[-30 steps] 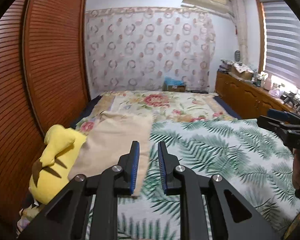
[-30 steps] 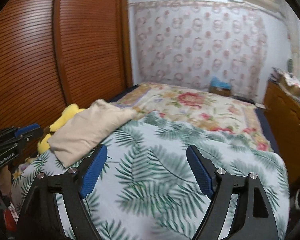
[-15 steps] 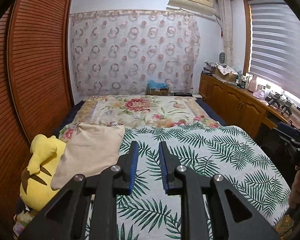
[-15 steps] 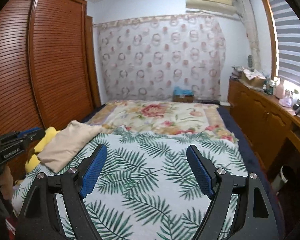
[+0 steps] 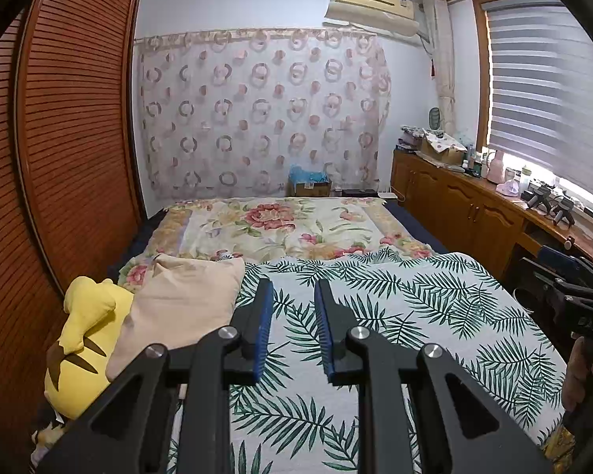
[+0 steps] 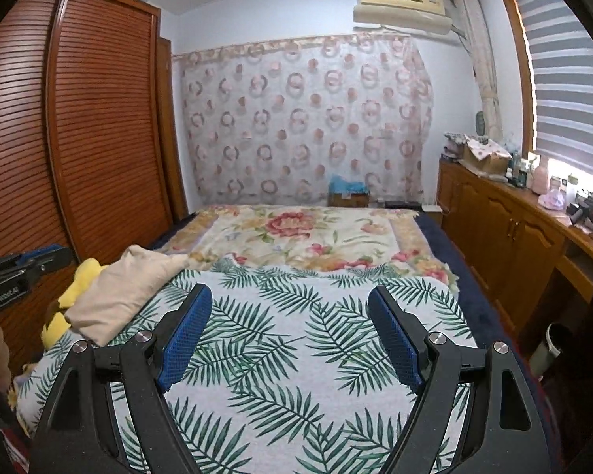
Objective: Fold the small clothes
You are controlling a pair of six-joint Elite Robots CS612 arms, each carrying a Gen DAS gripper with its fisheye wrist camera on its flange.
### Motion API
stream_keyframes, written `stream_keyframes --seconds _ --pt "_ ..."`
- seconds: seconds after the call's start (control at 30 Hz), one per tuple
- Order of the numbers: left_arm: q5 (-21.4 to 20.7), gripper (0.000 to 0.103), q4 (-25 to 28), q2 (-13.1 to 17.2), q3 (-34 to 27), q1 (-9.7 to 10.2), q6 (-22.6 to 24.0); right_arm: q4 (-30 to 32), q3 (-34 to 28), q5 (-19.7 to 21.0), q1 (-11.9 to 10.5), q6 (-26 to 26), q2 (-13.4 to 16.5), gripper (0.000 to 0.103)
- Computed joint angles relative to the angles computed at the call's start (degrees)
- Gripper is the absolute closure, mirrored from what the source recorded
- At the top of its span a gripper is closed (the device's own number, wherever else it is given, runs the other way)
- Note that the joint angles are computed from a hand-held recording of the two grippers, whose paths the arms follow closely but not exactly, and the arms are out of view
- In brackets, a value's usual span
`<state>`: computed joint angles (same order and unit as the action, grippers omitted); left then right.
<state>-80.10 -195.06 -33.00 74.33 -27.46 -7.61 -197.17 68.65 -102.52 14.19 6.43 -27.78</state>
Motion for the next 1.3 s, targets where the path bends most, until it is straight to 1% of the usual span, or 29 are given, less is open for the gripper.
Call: stream_keyframes --seconds 1.3 --pt "0.0 0.082 -0.8 -0.4 0.7 -0.22 0.2 0.0 -0.3 -0.2 0.2 0.1 0.2 0.020"
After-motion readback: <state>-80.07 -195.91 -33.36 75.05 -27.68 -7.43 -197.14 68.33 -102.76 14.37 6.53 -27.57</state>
